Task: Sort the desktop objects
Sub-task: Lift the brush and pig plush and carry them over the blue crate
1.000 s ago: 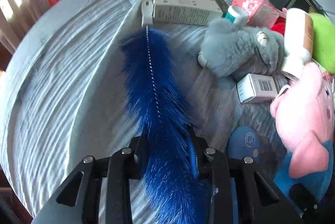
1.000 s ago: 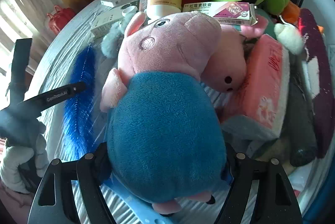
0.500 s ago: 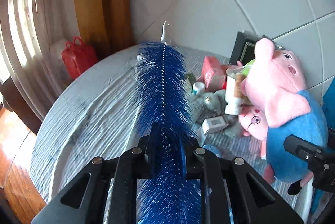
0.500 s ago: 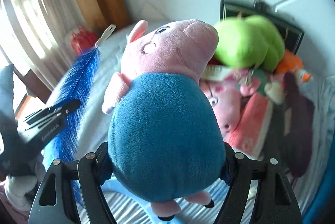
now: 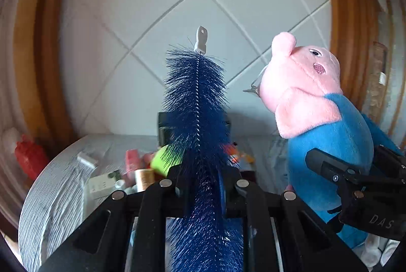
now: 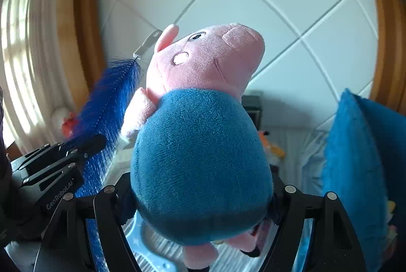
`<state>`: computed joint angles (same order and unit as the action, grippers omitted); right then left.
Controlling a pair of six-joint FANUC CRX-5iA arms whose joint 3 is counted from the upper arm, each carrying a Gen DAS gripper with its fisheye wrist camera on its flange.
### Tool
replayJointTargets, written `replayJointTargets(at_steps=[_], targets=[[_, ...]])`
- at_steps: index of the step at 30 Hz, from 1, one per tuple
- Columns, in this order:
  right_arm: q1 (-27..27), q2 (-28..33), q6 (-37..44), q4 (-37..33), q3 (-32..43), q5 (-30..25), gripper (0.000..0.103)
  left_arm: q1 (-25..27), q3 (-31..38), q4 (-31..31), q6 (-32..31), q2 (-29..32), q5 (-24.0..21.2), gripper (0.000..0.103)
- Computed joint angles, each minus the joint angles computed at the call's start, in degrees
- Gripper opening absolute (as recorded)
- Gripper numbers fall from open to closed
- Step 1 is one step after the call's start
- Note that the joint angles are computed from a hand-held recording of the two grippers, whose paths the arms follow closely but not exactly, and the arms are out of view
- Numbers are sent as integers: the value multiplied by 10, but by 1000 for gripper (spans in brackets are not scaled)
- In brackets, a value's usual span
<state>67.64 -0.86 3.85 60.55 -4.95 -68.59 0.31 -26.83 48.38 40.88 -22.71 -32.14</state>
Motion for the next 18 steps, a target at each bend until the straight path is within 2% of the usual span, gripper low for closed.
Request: replayJointTargets(at_steps=[3, 9, 11, 13, 18], targets=[[10, -44, -15, 27, -20, -86, 78, -79, 38, 9, 11, 23, -2, 17], [5, -142, -11, 32, -61, -235, 78, -215, 163, -48, 87, 114, -16, 16], [-6, -172, -6, 26, -77, -259, 78, -256, 205, -85, 124, 147, -18, 17], [-19, -202, 0, 14, -94, -274, 78, -292, 270, -146, 188, 184, -40, 17], [-99, -255, 40, -29, -134, -263, 78, -363, 418, -308, 328, 277, -102, 17]])
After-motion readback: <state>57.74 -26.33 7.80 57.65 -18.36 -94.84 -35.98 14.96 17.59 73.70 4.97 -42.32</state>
